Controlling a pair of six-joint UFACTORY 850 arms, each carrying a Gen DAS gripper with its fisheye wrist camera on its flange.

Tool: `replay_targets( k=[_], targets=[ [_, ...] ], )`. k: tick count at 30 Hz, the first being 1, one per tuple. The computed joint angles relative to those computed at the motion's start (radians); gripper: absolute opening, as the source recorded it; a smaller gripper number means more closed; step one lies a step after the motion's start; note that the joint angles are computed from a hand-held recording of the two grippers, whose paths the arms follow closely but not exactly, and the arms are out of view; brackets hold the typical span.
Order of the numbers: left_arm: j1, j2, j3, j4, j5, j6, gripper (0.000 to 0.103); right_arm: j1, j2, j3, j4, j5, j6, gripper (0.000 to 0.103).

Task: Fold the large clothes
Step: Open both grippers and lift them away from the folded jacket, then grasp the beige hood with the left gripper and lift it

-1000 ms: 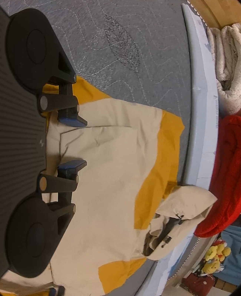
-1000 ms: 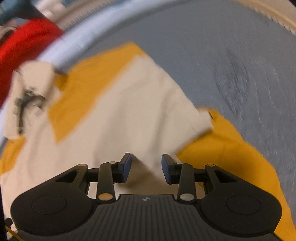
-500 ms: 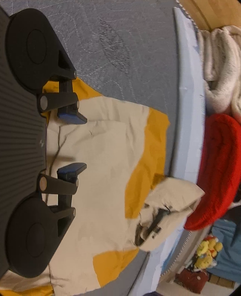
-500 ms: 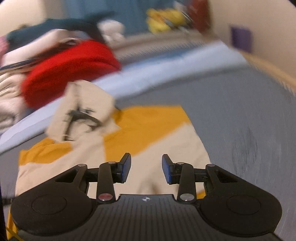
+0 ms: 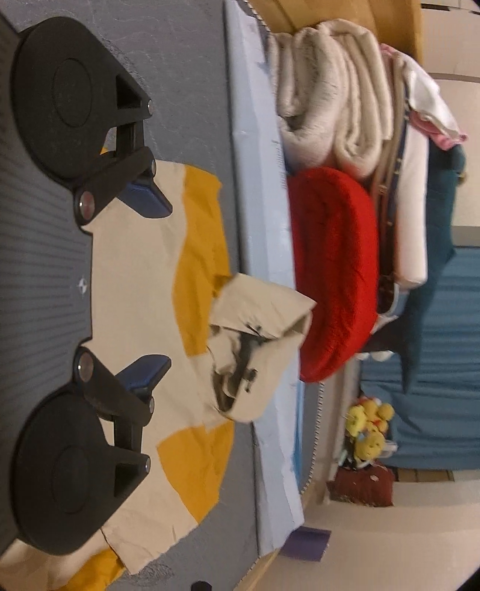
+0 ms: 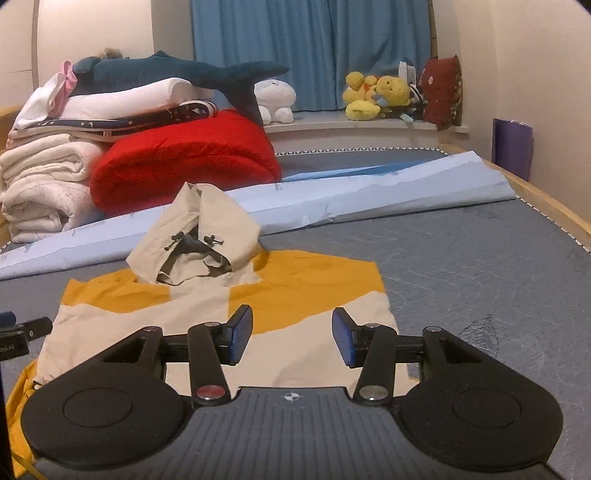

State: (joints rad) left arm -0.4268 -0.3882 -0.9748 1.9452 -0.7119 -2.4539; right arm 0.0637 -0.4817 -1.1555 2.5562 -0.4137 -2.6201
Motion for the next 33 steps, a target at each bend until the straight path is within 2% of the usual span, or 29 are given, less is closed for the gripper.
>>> replay_targets(
  k=[6, 8, 14, 17, 19, 22, 24, 25, 27, 29, 33],
  targets=[
    [-0.038, -0.018, 0.002, 0.07, -0.104, -0.026, 0.085, -0.017, -0.022, -0.039, -0.089, 0.043, 0.115, 0.049],
    [-0.044, -0.022, 0.0, 0.076, -0.115, -0.024, 0.085, -0.024, -0.03, -0.054, -0.144, 0.055, 0.177, 0.049],
    [-0.027, -0.01, -0.011, 0.059, -0.054, -0.025, 0.085, -0.027, -0.049, -0.094, -0.184, 0.114, 0.227, 0.049],
    [-0.026, -0.001, -0.014, 0.022, -0.065, 0.038, 0.085, -0.029, -0.062, -0.125, -0.279, 0.152, 0.328, 0.049],
    [-0.013, 0.009, -0.021, 0.004, -0.029, 0.038, 0.084, -0.029, -0.072, -0.145, -0.336, 0.172, 0.374, 0.049],
    [0.02, -0.003, -0.081, -0.058, 0.042, 0.071, 0.077, -0.026, -0.079, -0.163, -0.277, 0.197, 0.321, 0.049],
    [0.044, -0.037, -0.152, -0.104, 0.074, 0.132, 0.068, -0.028, -0.085, -0.175, -0.284, 0.203, 0.342, 0.049],
    [0.056, -0.06, -0.195, -0.117, 0.089, 0.164, 0.059, -0.029, -0.088, -0.18, -0.302, 0.203, 0.365, 0.047],
    [0.082, -0.111, -0.282, -0.115, 0.128, 0.208, 0.048, -0.031, -0.093, -0.188, -0.322, 0.205, 0.388, 0.04],
    [0.113, -0.186, -0.401, -0.159, 0.187, 0.284, 0.031, -0.03, -0.099, -0.193, -0.296, 0.211, 0.36, 0.025],
    [0.166, -0.383, -0.704, -0.416, 0.277, 0.578, 0.029, -0.032, -0.116, -0.21, -0.298, 0.225, 0.37, 0.009]
  ],
)
